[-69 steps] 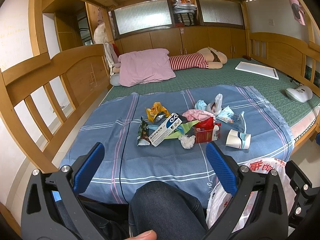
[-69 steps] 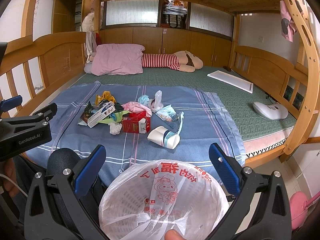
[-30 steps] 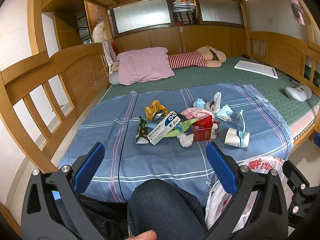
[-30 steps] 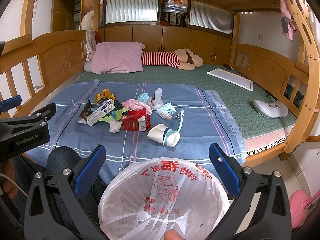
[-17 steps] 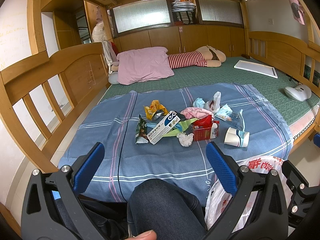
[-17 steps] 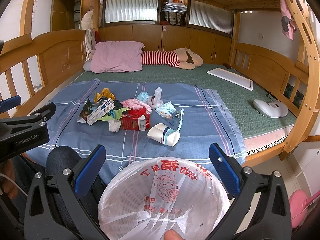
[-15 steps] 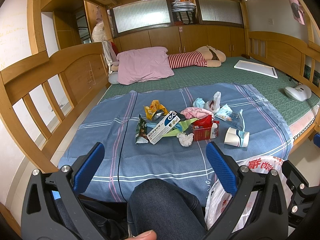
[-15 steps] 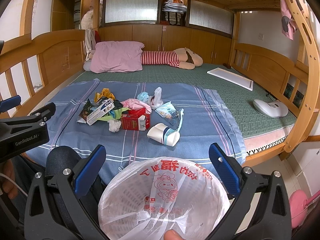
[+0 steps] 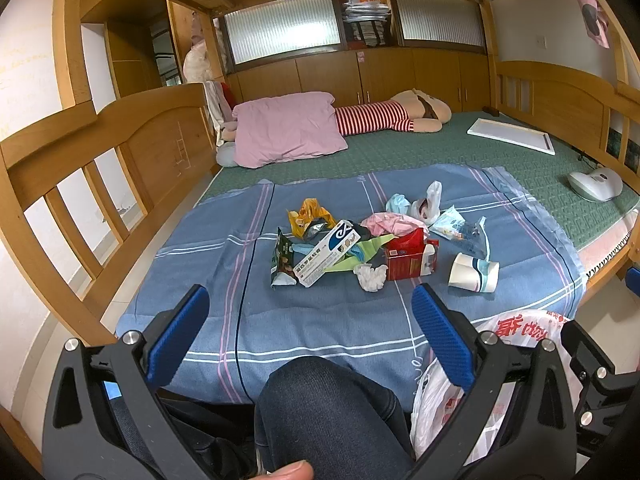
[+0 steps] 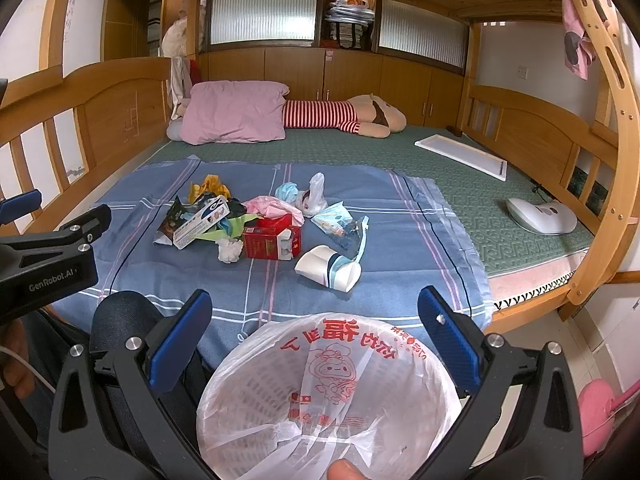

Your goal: Collect trash

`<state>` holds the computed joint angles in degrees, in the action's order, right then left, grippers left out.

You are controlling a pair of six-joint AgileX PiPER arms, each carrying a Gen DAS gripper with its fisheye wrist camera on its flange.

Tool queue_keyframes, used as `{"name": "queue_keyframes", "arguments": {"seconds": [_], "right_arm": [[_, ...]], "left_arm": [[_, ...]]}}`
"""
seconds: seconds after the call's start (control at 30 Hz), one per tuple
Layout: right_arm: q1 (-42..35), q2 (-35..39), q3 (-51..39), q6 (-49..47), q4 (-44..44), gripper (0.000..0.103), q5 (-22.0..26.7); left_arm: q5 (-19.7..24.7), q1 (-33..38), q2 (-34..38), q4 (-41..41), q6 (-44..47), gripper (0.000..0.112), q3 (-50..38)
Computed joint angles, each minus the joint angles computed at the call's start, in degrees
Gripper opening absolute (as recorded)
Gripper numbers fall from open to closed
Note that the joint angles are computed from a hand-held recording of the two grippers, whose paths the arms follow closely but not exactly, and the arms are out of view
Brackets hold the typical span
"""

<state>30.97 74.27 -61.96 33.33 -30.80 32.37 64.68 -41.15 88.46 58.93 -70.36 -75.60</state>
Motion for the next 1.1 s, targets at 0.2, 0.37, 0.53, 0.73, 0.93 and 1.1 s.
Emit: {"name": "queue_keyframes", "arguments": {"seconds": [0.2, 0.37, 0.53, 0.73, 0.93, 1.1], "right_arm": [[-0.03, 0.12, 0.25, 0.37, -0.25, 0.100, -0.02], [3.29, 2.00, 2.15, 13.23, -14.77, 0.100, 1.29], [6.94, 2.68, 5.28, 21.43, -32.15, 0.100, 5.67], [-5.53, 7.05, -1.15, 5.72, -10.66, 0.100, 1.01], [-10.45, 17.32, -9.75, -3.77, 6.33, 0.066, 4.67], [-9.43, 26.01, -19.90, -5.74, 11.65, 0.051, 9.44]], "left_arm": [[0.23, -0.59, 0.21, 0.16, -0.66, 0.100, 0.48], [-0.49, 0.38, 0.09, -0.64, -0.24, 0.100, 0.99], [-11.53, 9.25, -3.16, -10.28, 6.72, 0.100, 3.28], [-25.59, 30.62, -2.37, -33.31, 26.83, 0.100, 5.46], [-26.46, 39.69, 9.64, -34.51, 32.15, 0.069, -4.90], [-18.46, 44.32, 31.27, -48.47, 56.33, 0.070, -30.93]]}}
